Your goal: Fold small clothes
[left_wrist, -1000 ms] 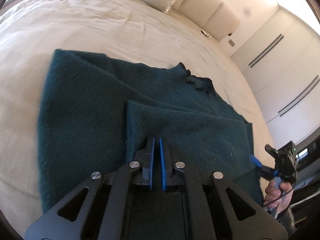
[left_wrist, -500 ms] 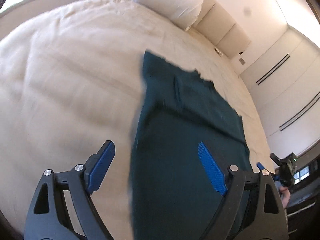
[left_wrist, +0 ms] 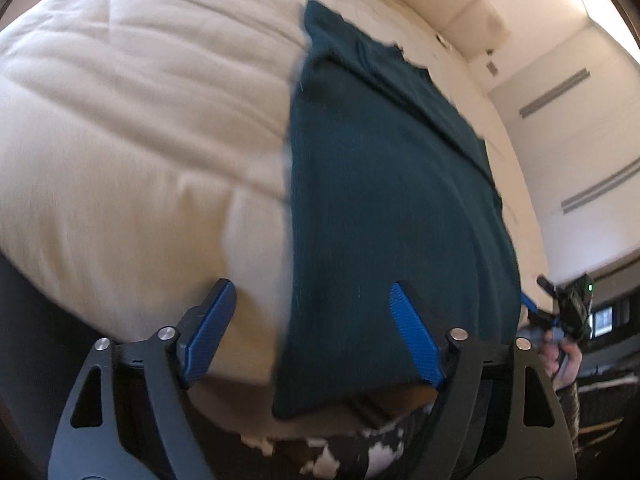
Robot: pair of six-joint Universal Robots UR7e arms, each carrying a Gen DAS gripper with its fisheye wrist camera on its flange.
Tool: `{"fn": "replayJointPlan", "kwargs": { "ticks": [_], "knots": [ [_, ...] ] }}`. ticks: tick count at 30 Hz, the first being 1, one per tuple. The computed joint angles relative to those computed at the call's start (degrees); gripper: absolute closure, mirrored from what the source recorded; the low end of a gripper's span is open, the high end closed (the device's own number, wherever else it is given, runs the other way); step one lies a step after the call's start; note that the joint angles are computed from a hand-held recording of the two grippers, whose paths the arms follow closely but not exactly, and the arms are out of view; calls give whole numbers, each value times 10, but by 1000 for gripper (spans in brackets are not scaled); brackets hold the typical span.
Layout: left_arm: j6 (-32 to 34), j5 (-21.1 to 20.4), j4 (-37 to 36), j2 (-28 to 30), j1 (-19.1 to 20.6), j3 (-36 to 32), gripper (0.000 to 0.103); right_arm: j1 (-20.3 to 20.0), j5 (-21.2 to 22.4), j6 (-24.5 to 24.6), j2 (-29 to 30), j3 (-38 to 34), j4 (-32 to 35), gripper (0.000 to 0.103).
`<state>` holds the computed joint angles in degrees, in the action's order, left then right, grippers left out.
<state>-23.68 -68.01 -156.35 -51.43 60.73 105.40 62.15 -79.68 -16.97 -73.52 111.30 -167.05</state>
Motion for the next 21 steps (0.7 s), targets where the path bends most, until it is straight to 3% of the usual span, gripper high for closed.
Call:
{"fn": "replayJointPlan", "kwargs": {
  "ticks": [5, 11, 14, 16, 18, 21],
  "knots": [
    [-29, -35, -11, -8, 7, 38, 30, -13, 20, -2, -12, 20, 8, 22],
    [-17, -67, -43, 6, 25, 45, 31, -15, 22, -11, -20, 23, 29, 24],
    [-8, -62, -35, 7, 25, 42, 44, -14, 14, -12, -26, 26, 32, 25],
    [-7, -71, -33, 5, 29, 43, 63, -16, 10, -12, -32, 29, 36, 25],
    [-6, -80, -29, 2, 34, 43, 71, -17, 4, -14, -37, 29, 43, 25],
    [3, -95, -23, 1, 36, 43, 73, -14, -17, -22, -45, 24, 70, 25]
  ]
}}
